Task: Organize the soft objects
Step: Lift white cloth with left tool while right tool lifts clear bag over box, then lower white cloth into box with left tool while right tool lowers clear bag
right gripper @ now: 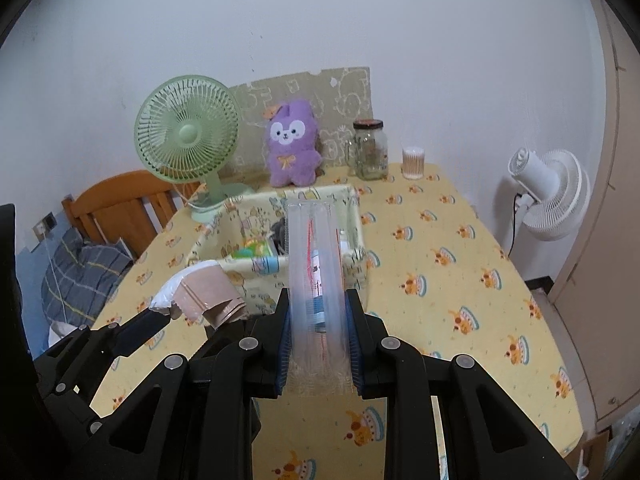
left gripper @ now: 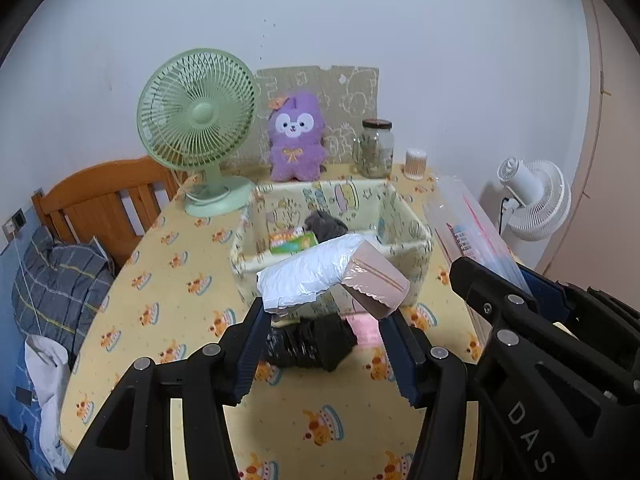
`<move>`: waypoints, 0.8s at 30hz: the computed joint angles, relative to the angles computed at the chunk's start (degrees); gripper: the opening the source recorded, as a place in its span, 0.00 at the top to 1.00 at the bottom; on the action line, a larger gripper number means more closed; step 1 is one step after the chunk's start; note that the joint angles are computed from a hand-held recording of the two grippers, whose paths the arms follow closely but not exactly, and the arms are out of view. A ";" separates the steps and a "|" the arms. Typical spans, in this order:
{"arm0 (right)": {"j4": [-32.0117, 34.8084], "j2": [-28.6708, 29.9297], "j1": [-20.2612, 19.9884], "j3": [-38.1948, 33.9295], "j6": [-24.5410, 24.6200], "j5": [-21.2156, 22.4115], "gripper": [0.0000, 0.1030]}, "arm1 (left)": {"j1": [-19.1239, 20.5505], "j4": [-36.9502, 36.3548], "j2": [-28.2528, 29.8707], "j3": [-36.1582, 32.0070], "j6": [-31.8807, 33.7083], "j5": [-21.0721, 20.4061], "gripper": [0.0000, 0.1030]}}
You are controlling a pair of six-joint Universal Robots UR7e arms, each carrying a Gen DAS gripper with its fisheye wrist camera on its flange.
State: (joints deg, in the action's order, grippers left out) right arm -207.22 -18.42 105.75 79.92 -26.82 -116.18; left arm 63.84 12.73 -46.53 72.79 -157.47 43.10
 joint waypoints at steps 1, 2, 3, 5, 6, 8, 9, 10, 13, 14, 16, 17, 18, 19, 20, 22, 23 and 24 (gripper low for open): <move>0.18 0.01 0.13 -0.41 -0.12 0.11 0.73 | -0.05 -0.13 0.00 -0.41 0.47 0.00 0.43; 0.31 0.07 0.26 -0.84 -0.22 0.12 0.73 | -0.05 -0.07 0.02 -0.83 0.71 0.04 0.43; 0.66 0.14 0.39 -1.45 -0.28 0.17 0.73 | -0.06 0.03 0.08 -1.23 0.92 0.16 0.43; 0.90 0.29 0.55 -2.27 -0.40 0.25 0.73 | -0.06 0.29 0.28 -2.18 1.30 0.44 0.43; 1.12 0.35 0.62 -2.71 -0.44 0.28 0.73 | -0.06 0.33 0.36 -2.58 1.54 0.56 0.43; 1.51 0.57 0.82 -3.78 -0.74 0.36 0.73 | -0.11 0.02 0.42 -3.21 2.19 0.72 0.43; 1.76 0.66 0.95 -4.37 -0.87 0.34 0.73 | -0.14 -0.03 0.47 -3.58 2.45 0.84 0.43; 1.88 0.78 1.05 -4.76 -0.93 0.32 0.73 | -0.11 0.04 0.59 -4.17 2.73 1.06 0.43; 2.35 1.19 1.32 -6.35 -1.23 0.35 0.73 | -0.01 0.11 0.85 -5.60 3.65 1.53 0.43; 2.62 1.29 1.38 -6.86 -1.28 0.44 0.73 | 0.00 -0.03 0.93 -5.96 4.04 1.61 0.43; 3.30 1.59 1.48 -8.07 -1.36 0.73 0.73 | 0.02 -0.47 1.07 -6.71 5.06 1.83 0.43; 3.42 1.73 1.52 -8.59 -1.46 0.82 0.73 | 0.09 -0.56 1.22 -7.15 5.40 1.95 0.43; 3.44 1.97 1.56 -9.19 -1.63 0.87 0.73 | 0.17 -0.43 1.45 -7.74 5.55 2.04 0.43; 3.70 2.32 1.61 -10.07 -1.75 0.80 0.73 | 0.36 0.12 1.85 -8.67 5.58 2.27 0.43; 4.00 2.59 1.58 -10.77 -1.85 0.82 0.73 | 0.55 0.95 2.38 -9.88 5.54 2.49 0.43; 4.86 3.14 1.55 -12.27 -1.92 0.90 0.73 | 0.78 1.79 3.14 -11.47 5.54 2.71 0.43; 5.27 3.38 1.54 -12.91 -1.95 0.97 0.73 | 0.92 1.84 3.38 -11.91 5.68 2.88 0.43; 5.74 3.68 1.49 -13.71 -2.01 1.09 0.73 | 0.99 2.04 3.76 -12.57 5.76 2.94 0.43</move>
